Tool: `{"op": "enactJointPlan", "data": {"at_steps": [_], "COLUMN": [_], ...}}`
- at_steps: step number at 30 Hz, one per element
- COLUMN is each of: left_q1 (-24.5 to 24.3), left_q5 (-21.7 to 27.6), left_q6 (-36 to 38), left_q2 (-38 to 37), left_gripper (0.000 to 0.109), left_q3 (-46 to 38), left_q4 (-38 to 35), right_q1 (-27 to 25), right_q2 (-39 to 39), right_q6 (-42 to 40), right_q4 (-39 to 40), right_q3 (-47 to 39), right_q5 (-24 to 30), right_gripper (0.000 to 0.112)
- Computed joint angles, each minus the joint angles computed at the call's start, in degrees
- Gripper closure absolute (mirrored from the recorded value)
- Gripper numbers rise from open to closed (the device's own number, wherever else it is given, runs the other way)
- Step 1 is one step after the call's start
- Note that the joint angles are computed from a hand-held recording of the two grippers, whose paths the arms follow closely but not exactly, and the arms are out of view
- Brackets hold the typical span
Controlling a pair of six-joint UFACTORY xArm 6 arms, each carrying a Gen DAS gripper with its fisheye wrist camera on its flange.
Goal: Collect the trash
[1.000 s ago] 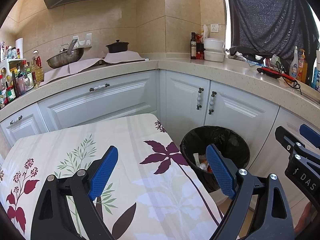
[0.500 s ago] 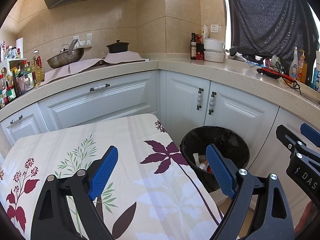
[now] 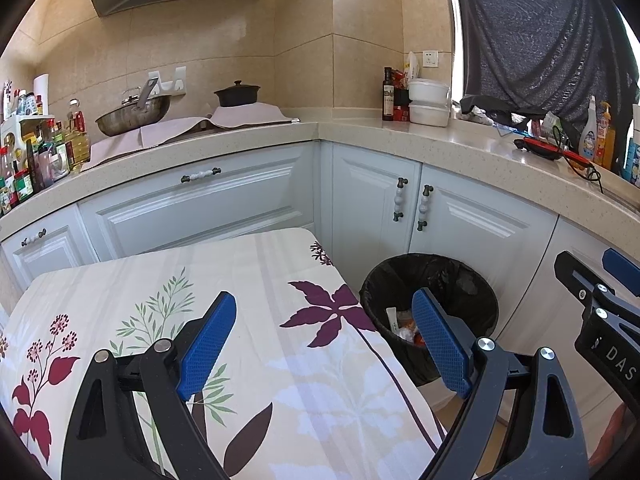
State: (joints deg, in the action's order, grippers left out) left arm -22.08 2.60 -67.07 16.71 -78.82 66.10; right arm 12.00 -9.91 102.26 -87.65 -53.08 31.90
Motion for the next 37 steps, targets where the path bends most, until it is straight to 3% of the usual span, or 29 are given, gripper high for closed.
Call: {"op": "enactJointPlan", "data": {"at_steps": [18,22,25,30,33,37], "left_q1": [0.0,0.02,0.02,0.11,0.98,3.98], "left_q5": [-1.08,-2.11,-3.96,0.02,3.32,6.72], "left_q6": [1.16,5.07,12.13,12.91,14.57,18.66], "left_q2": [0.3,0.48,0.59,1.16,1.53,2.49], "left_gripper": [0.021,0.02,0.019,0.019,0.019,0.019], "left_q3": [-0.19,0.34,1.54,-0.07,-0.37,-0.2], "left_q4": [-1.44,-5.72,-13.57,-12.25,-13.9,-18.64], "right_q1": [-0.11,-0.19,-0.22,-0.59,-0.8,-1.31], "right_q2": [-0.1,-0.14,-0.24,0.89,2.77,9.3], "right_q6": [0.14,-0.07,-0.06,0.41,1.69,-1.55], "right_q4": [-0.18,-0.02,-0.04,-0.69,-2.15,-0.83], "right_q3": [0.17,0.18,0.32,-0.52,-2.56,-9.85], "right_q5": [-0.11,-0.21,-0.33,-2.17,-5.1,-12.13], "right_gripper": [0.038,0.038,0.037,0.037,0.029,0.024]}}
